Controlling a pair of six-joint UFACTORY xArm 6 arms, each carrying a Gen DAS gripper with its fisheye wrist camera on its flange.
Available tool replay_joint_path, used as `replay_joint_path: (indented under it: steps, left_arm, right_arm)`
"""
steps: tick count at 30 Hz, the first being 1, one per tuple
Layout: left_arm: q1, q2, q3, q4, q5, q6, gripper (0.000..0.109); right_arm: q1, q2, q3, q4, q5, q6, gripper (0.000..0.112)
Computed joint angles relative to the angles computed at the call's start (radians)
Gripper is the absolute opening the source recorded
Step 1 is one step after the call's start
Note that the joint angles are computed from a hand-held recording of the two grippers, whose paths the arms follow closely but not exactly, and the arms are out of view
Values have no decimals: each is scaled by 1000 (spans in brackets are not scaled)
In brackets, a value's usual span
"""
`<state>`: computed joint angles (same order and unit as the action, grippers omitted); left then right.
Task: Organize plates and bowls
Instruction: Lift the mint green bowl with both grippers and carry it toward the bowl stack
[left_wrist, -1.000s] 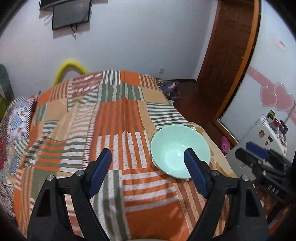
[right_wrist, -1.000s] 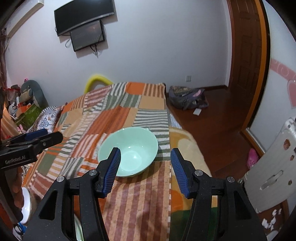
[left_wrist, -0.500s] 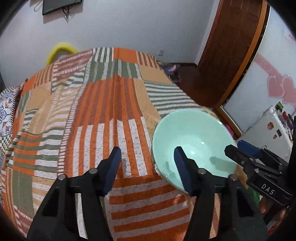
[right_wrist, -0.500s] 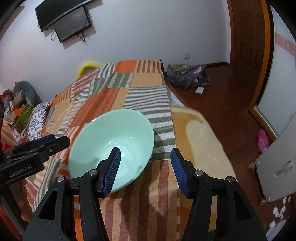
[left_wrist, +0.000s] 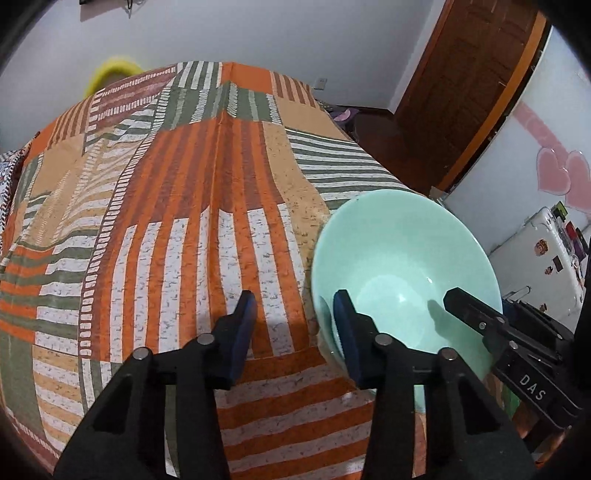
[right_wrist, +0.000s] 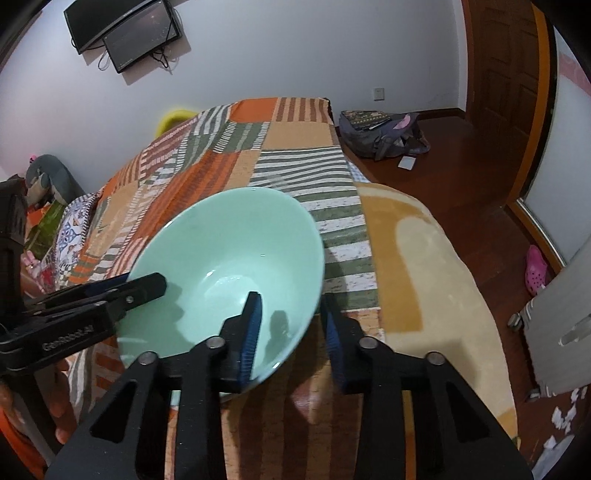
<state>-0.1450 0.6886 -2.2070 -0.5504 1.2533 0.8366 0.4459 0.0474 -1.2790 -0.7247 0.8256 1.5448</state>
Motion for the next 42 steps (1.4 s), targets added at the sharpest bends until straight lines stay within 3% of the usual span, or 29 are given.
replay_joint_path:
  steps: [5, 8, 17, 24, 33, 42]
  left_arm:
    - [-5, -20, 26, -6, 10, 32, 19]
    - [-5, -26, 29, -6, 35, 26, 13]
    - [6, -106, 110, -13, 24, 59, 13]
    - [35, -223, 214, -68, 7, 106, 13]
    - [116, -336, 275, -130, 55, 154, 13]
    - [247, -376, 241, -172, 165, 171, 13]
  right_arm:
    - [14, 21, -34, -5, 45, -11, 25]
    - [18, 24, -43, 2, 52, -12, 25]
    - [31, 6, -39, 27, 51, 1, 24]
    - [91, -7, -83, -6, 141, 4, 24]
    - [180, -7, -170, -78, 234, 19, 24]
    - [277, 64, -289, -127, 280, 39, 24]
